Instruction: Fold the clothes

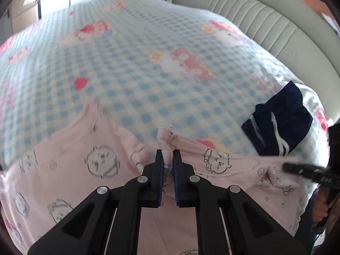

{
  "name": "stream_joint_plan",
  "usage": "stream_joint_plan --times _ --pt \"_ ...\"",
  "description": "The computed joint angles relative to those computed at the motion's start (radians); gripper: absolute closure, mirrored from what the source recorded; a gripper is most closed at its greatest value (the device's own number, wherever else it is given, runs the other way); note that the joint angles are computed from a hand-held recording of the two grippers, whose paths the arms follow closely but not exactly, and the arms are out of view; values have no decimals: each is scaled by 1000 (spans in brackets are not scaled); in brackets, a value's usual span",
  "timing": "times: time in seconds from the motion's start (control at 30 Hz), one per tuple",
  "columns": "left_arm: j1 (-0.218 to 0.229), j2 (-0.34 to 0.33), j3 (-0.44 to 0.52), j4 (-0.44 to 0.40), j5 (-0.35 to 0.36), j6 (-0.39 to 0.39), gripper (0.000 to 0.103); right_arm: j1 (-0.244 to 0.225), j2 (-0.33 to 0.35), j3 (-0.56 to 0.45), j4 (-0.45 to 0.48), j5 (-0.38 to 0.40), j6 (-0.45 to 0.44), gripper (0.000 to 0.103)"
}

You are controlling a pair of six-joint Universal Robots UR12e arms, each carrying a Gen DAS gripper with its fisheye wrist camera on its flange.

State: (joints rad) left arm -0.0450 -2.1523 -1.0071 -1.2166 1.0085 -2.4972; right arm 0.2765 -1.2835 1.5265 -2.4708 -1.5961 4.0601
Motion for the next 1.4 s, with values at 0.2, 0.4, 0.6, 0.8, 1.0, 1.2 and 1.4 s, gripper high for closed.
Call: stream_joint_plan --times 0.2,0.4,0.6,0.8,1.0,1.2,1.4 --pt "-47 -63 142 14 -21 8 94 -3 -8 -66 16 -159 -170 99" --pt "-88 -146 263 -51 -19 -59 94 -41 -29 -64 78 -249 -175 99" --pt "-113 -193 285 -89 51 -111 92 -63 -15 -42 153 -234 -143 99" --pt "-74 -195 300 -36 -48 -252 85 -57 -17 -47 194 -274 -142 85" --pt "-6 -41 95 16 -83 -133 85 -30 -68 -14 103 -276 -103 70" --pt "96 142 -178 -7 -72 -127 85 29 -92 -4 88 -175 -103 70" --pt "187 302 -424 26 -79 -147 85 105 -85 24 69 -37 -46 70"
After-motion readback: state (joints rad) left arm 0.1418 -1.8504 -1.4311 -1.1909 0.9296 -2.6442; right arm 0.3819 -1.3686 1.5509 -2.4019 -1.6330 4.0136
